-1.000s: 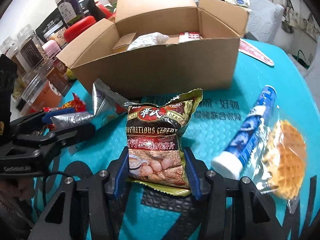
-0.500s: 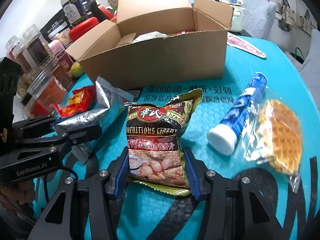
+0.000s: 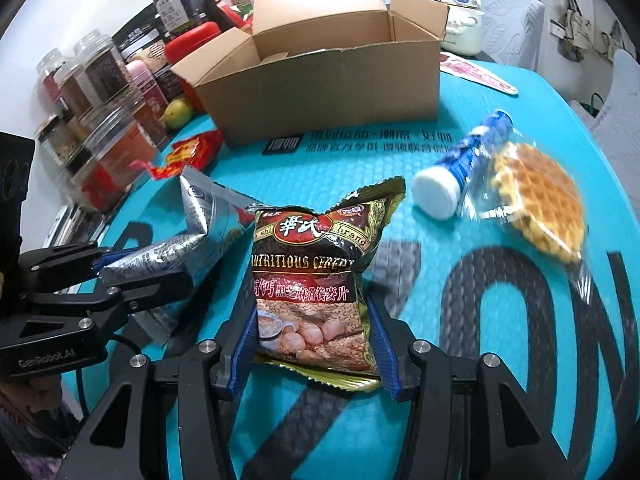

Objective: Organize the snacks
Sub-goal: 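Grasp the silver foil bag with the left gripper while the right grasps the brown cereal bag, then lift the foil bag and cereal bag with both grippers over the box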

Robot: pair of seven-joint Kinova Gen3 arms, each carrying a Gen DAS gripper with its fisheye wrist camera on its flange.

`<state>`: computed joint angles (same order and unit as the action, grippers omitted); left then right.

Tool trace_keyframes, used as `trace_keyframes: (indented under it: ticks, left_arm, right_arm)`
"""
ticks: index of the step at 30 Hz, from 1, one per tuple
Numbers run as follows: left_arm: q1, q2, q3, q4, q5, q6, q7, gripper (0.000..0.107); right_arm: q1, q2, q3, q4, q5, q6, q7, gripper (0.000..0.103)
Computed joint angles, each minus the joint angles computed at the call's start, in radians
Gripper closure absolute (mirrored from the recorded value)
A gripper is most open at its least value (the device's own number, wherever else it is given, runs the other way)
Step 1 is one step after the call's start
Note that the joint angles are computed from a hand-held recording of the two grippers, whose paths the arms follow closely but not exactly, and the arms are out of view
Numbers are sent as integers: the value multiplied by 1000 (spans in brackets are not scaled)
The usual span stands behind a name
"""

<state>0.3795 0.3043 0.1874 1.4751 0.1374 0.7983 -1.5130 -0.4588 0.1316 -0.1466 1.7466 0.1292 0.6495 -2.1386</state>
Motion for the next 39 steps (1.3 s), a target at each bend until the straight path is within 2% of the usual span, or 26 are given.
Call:
trace_keyframes:
  ticks: [10, 13, 17, 22, 25, 29, 31, 33, 34, 39]
  left_arm:
    - [-9, -33, 8, 45, 36, 37, -10, 71]
    - [-18, -5, 10, 35, 47, 50, -2, 71]
    - [-3, 3, -1, 30, 30, 21, 9, 70]
    - [47, 17, -20, 28, -57, -35, 64, 69]
    - [90, 31, -37, 13, -136, -45, 108, 67]
    - [144, 62, -61, -36, -236, -13, 171, 61]
    - [172, 78, -72, -56, -289, -1, 205, 55]
    - [205, 93, -96, -75, -339, 14, 259, 34]
    - [201, 98, -95, -81, -340, 18, 269, 30]
    - [140, 92, -60, -65, -281, -14, 239, 30]
  right_arm:
    - [2, -48, -26, 21, -62, 79, 41, 52]
    - [-14, -48, -29, 20, -18, 82, 10, 52]
    - [-32, -35, -26, 16, 37, 81, -49, 42]
    - [-71, -17, -24, 10, 138, 91, -131, 26]
    - [-107, -2, -23, 4, 222, 109, -189, 26]
    - [-114, 5, -20, 6, 241, 101, -203, 21]
    - [-113, 6, -19, 6, 242, 97, -203, 21]
    - [-118, 7, -17, 6, 252, 102, -212, 21]
    - [-120, 8, -17, 5, 258, 104, -217, 21]
    - [-114, 7, -15, 5, 250, 102, -216, 21]
